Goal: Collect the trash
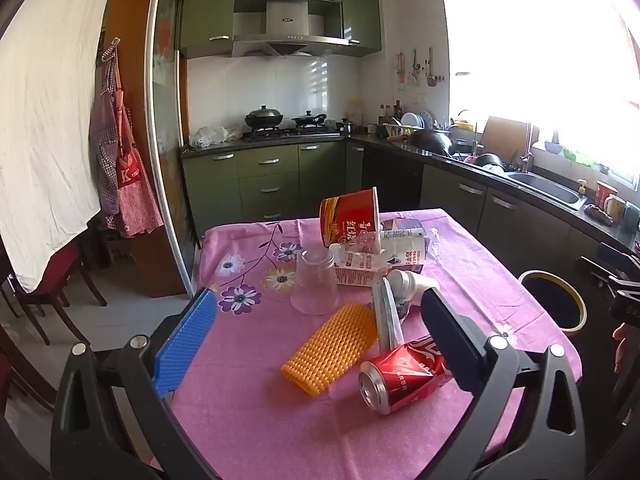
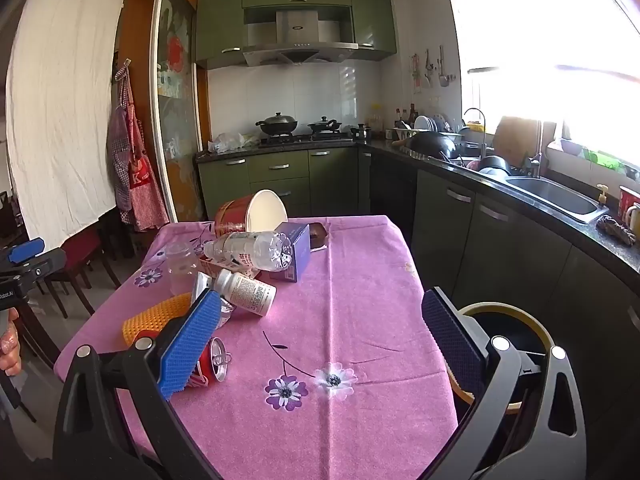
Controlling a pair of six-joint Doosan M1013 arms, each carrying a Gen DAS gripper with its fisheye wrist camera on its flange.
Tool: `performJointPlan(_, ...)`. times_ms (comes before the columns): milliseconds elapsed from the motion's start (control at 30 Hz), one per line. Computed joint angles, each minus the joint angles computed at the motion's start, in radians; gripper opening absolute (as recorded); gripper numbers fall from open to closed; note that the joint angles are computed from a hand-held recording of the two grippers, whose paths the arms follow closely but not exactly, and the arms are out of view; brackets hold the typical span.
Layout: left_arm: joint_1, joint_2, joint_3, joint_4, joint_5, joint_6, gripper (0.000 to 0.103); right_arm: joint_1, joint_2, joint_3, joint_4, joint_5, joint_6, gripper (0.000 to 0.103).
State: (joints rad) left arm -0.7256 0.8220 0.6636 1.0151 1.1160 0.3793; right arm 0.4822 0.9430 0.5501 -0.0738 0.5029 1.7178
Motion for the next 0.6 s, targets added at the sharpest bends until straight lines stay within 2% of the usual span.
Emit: performJointPlan(600, -0.002, -0.001, -0.004, 0.013, 0.002, 0.003, 0.097, -0.002, -0.002, 0.006, 0.004, -0.011, -0.004, 0.099)
